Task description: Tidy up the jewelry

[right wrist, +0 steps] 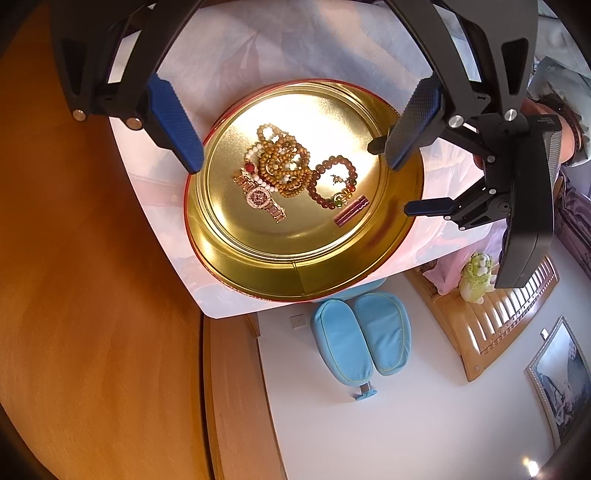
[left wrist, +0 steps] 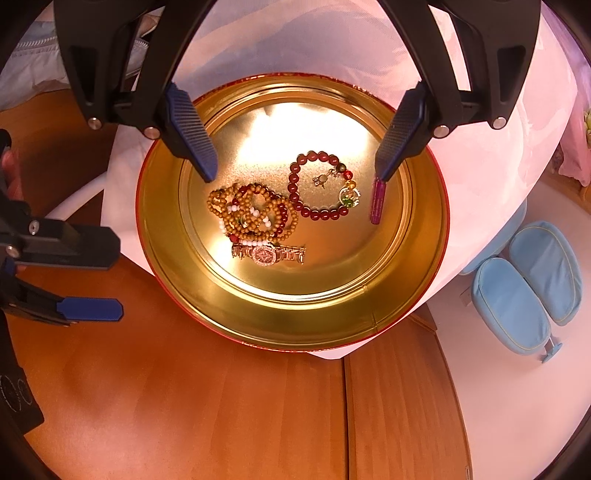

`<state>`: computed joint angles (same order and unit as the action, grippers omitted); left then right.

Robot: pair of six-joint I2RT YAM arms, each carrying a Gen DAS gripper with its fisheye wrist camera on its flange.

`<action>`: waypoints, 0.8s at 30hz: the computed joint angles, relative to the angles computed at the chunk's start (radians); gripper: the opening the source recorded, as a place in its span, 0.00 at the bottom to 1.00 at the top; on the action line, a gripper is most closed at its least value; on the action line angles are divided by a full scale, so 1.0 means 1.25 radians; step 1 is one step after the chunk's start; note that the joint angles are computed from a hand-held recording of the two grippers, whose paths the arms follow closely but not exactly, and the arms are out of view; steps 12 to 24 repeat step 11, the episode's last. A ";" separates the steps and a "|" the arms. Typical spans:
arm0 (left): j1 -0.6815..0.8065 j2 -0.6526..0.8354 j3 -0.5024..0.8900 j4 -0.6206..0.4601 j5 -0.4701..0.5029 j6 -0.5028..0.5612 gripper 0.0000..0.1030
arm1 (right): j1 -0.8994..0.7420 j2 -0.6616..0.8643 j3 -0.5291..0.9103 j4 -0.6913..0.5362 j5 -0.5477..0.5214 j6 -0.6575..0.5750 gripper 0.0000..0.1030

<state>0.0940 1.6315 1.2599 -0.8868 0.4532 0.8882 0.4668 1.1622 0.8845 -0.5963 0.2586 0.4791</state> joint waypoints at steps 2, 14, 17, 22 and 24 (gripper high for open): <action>0.004 -0.005 -0.001 0.001 -0.002 -0.007 0.82 | 0.008 -0.004 0.001 -0.003 0.004 0.001 0.96; 0.093 -0.067 -0.033 0.009 -0.040 -0.066 0.82 | 0.056 0.011 0.006 0.048 -0.026 -0.020 0.96; 0.093 -0.067 -0.033 0.009 -0.040 -0.066 0.82 | 0.056 0.011 0.006 0.048 -0.026 -0.020 0.96; 0.093 -0.067 -0.033 0.009 -0.040 -0.066 0.82 | 0.056 0.011 0.006 0.048 -0.026 -0.020 0.96; 0.093 -0.067 -0.033 0.009 -0.040 -0.066 0.82 | 0.056 0.011 0.006 0.048 -0.026 -0.020 0.96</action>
